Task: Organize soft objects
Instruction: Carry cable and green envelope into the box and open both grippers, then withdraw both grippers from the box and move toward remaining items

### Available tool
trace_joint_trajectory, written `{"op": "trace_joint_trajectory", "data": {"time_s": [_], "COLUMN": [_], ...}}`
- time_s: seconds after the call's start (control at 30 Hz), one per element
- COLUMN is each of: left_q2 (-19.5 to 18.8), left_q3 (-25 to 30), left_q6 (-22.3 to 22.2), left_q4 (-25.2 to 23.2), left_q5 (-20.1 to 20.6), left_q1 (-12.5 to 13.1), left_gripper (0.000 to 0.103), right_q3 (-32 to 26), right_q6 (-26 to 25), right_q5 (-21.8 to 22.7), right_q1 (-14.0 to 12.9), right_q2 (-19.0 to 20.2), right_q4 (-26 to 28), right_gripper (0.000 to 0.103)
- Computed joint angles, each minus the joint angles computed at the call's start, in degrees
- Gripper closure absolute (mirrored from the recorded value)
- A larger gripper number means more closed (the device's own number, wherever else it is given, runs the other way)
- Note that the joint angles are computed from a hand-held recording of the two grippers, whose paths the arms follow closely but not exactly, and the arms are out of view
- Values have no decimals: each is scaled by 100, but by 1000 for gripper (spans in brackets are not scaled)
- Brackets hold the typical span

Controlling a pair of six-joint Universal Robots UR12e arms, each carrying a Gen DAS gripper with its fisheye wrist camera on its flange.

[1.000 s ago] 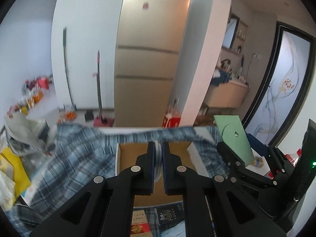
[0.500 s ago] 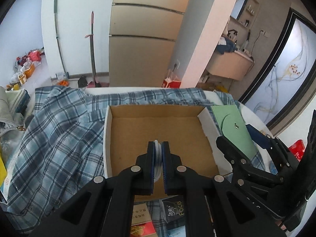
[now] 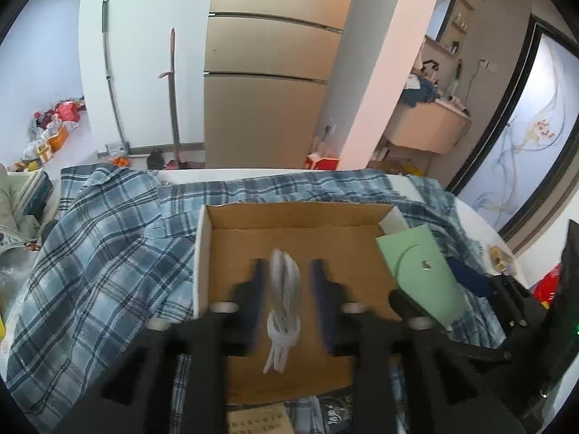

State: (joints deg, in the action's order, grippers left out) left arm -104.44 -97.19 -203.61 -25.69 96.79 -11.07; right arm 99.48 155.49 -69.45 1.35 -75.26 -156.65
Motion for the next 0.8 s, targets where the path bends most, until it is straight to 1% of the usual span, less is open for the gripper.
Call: {"op": "trace_joint_trajectory", "data": {"time_s": [0.03,0.07,0.1,0.17,0.23,0.3,0.4,0.43,0.57,0.7,0.8], "left_q2": [-1,-1,0,20,37,54,96,110,171,276,375], "left_q3": [-21,-35,-45,-82,-98,-106,-127,-137,-229,-314,-366], "left_q6": [45,70,81,93,81,111,144,135,154,350,510], "left_q4": [102,182,252,365,433,472,510,548,956,1365,1680], "left_q5": [67,195,285,214,203,315,429,512,860,1257,1498], "left_q1": [-17,-46,-67,-52,-49,-68,-95,-114,-190,-287,-392], "left_gripper": [42,36,35,35,34,34,34,34,34,34,34], "right_q3": [8,15,19,23,27,42,68,69,77,104,137], "right_q6": [-3,-12,-34,-69,-90,-90,-41,-23,112,251,420], "right_q5": [-12,-26,-40,-42,-52,-24,-17,-8,56,153,331], "right_q1": [5,11,13,21,22,21,20,17,-18,-60,-135], "right_q2": [4,7,7,2,5,5,-7,-12,-46,-123,-220], "right_q4": [-42,-72,-70,-32,-37,-98,-223,-244,-342,-576,-796], "right_gripper": [33,33,33,32,28,21,19,19,19,19,19]}}
